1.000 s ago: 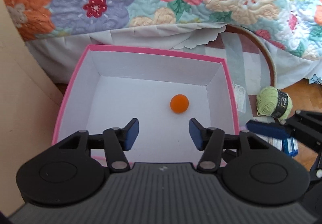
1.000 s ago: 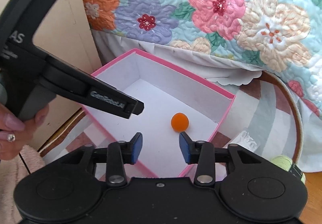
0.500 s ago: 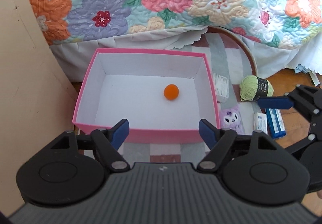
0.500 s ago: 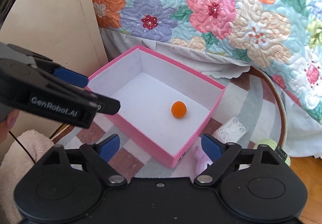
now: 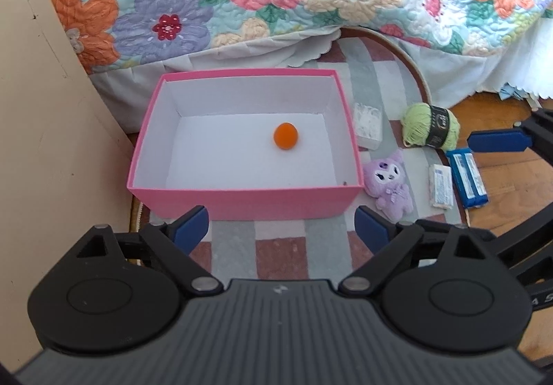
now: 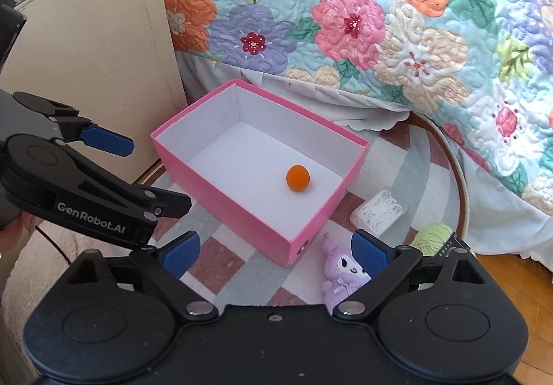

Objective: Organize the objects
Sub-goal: 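Withdraw the right tool and move it toward the purple plush toy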

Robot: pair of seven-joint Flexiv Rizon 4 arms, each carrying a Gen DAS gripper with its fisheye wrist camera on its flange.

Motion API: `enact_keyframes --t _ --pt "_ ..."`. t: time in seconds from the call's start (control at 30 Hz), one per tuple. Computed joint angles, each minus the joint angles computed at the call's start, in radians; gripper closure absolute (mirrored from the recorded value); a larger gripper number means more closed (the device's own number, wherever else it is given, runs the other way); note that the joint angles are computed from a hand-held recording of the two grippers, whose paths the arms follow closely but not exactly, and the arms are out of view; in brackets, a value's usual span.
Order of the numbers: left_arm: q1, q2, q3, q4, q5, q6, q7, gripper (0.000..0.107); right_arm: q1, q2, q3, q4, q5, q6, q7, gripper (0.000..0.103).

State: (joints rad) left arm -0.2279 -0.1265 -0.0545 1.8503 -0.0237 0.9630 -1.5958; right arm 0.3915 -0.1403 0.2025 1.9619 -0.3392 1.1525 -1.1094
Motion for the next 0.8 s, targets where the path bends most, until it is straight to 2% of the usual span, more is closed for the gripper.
enact_keyframes --t 0.37,0.67,0.8 --pt "-0.024 0.021 -0.017 0.008 0.005 -0.039 0.005 0.010 -0.017 0.092 0.012 0.066 -0.009 -0.060 -0.004 0.006" --pt "-0.039 0.006 -0.033 0.029 -0.054 -0.035 0.041 0.010 -0.032 0.123 0.022 0.102 0.065 -0.121 -0.057 0.006" --pt "-0.043 -0.008 -0.042 0.039 -0.113 -0.027 0.063 0.010 -0.040 0.136 0.020 0.136 0.065 -0.106 -0.063 0.006"
